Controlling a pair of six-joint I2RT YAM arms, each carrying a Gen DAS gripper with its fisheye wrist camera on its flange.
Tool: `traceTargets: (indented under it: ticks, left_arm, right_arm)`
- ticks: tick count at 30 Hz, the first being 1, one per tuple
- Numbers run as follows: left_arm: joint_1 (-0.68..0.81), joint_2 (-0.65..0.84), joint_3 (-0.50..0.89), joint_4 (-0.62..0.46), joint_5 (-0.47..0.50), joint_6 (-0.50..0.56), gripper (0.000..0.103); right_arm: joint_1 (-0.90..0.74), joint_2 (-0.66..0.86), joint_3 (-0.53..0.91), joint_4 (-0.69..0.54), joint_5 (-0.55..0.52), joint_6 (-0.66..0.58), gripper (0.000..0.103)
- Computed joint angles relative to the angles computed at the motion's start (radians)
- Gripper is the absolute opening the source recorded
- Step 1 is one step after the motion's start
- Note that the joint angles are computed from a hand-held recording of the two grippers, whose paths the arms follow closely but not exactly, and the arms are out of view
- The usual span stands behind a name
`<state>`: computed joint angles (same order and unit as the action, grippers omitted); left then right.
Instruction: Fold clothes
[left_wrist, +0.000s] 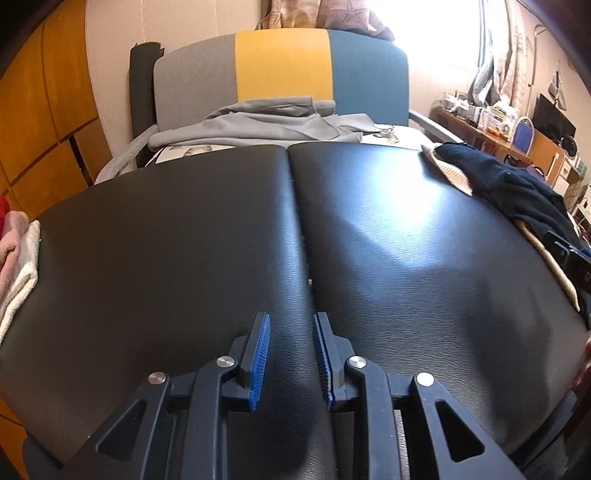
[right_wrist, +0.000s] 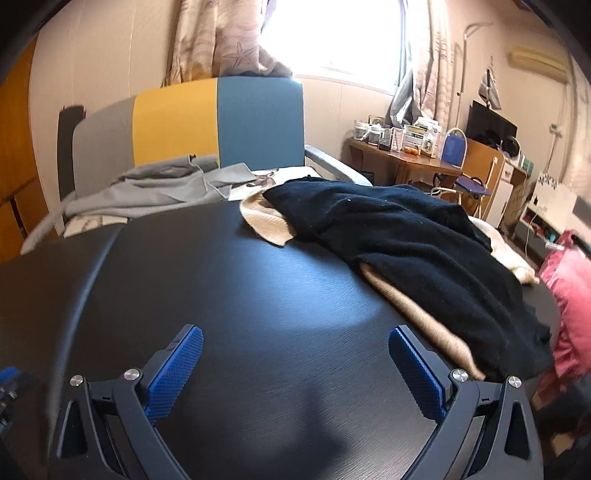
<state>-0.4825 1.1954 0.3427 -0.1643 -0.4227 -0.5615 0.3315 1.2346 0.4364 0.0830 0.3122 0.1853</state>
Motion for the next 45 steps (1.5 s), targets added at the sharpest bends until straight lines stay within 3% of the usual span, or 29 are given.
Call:
traceTargets:
  ticks: [6, 14, 19, 29, 31, 32, 33, 38, 45]
  left_arm:
    - [0.031, 0.020, -0.012, 0.019, 0.041, 0.020, 0.024]
    - [0.002, 0.064, -0.007, 0.043, 0.082, 0.016, 0.024]
    - [-0.048, 0.119, 0.011, 0.051, 0.079, 0.015, 0.024]
    - [-0.073, 0.114, -0.008, 0.040, 0.067, 0.000, 0.024]
    - [-0.072, 0.106, -0.018, 0.047, 0.060, 0.007, 0.024]
    - [-0.072, 0.108, -0.021, 0.052, 0.057, 0.010, 0.024]
    - [-0.073, 0.109, -0.023, 0.054, 0.054, 0.012, 0.024]
    - [-0.068, 0.105, -0.025, 0.061, 0.068, 0.015, 0.024]
    - [-0.034, 0.049, -0.044, 0.056, 0.096, 0.011, 0.024]
  right_arm:
    - [-0.185, 0.105, 0.056, 0.108, -0.047, -0.163, 0.102]
    - [-0.532, 0.347, 0.342, -0.015, -0.202, -0.231, 0.102]
    - [-0.592, 0.481, 0.494, -0.085, -0.274, -0.313, 0.102]
    - [-0.608, 0.743, 0.748, -0.173, -0.211, -0.339, 0.101]
    - [-0.610, 0.757, 0.756, -0.173, -0.215, -0.342, 0.093]
    - [-0.607, 0.752, 0.747, -0.163, -0.215, -0.350, 0.080]
    - [-0.599, 0.740, 0.732, -0.153, -0.217, -0.366, 0.061]
    - [-0.563, 0.656, 0.638, -0.084, -0.205, -0.412, 0.012]
    - [-0.565, 0.450, 0.522, -0.079, -0.355, -0.325, 0.009]
